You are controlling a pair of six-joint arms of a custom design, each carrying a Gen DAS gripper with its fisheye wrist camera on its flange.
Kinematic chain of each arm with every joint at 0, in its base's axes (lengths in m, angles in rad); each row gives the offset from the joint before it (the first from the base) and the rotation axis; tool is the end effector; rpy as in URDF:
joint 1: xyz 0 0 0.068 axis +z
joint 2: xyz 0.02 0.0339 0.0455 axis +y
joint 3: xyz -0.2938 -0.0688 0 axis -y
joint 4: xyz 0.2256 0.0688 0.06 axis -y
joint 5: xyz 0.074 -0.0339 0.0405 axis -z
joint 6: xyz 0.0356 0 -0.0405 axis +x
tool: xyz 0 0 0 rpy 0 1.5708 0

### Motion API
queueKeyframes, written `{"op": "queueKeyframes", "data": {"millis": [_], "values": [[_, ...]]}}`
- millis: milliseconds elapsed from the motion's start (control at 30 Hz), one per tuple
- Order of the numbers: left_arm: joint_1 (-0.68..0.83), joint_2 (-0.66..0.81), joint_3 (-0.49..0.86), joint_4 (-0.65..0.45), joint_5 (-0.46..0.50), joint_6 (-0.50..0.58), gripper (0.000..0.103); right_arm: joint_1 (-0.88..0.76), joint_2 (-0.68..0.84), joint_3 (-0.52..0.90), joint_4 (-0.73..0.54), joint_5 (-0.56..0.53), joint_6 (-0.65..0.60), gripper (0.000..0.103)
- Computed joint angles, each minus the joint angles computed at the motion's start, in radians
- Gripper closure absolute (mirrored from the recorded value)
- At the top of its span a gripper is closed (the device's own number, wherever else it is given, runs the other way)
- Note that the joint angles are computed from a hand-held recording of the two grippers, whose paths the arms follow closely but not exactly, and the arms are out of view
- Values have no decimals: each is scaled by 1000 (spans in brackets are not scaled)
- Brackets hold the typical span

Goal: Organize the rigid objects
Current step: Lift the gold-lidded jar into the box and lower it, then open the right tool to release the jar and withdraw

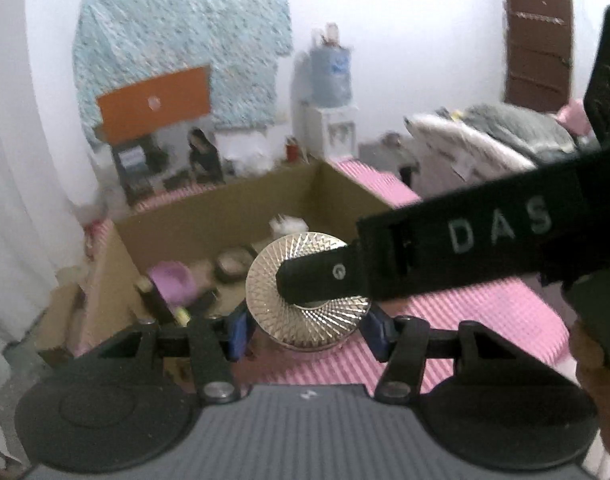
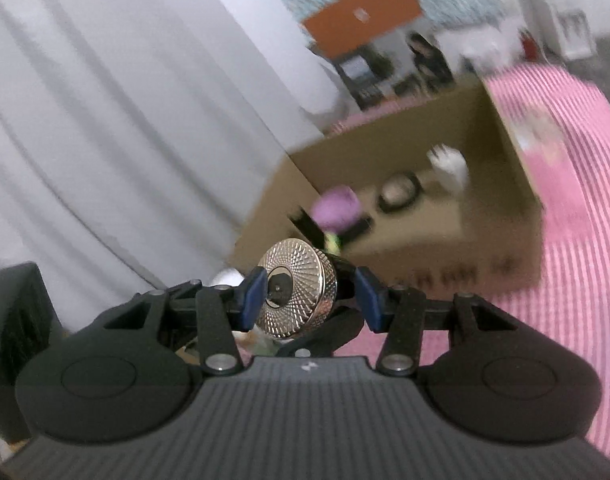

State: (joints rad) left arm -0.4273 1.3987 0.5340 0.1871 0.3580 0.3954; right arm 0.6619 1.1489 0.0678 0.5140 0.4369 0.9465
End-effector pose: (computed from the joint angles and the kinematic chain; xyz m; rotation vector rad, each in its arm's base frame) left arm 0.2181 -0.1130 0.2029 1.0650 1.9598 -0.4190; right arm 0.1263 0.0793 0.1536 0.5521 2.0466 0.5076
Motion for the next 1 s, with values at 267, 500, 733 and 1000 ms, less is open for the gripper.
{"op": "queueKeyframes", "data": {"millis": [267, 500, 733, 1000], "values": [[-38, 236, 419, -335, -70, -114, 46, -530, 136, 221, -86, -534, -291, 55], [-45, 532, 729, -590, -106, -190, 46, -764, 518, 442, -151, -810, -397, 55], [-57, 719, 928, -727, -162, -241, 46, -801, 750, 576, -190, -892, -432, 53], [-45, 815, 1063, -844, -147, -293, 44, -814, 860, 673, -252, -925, -453, 52]]}}
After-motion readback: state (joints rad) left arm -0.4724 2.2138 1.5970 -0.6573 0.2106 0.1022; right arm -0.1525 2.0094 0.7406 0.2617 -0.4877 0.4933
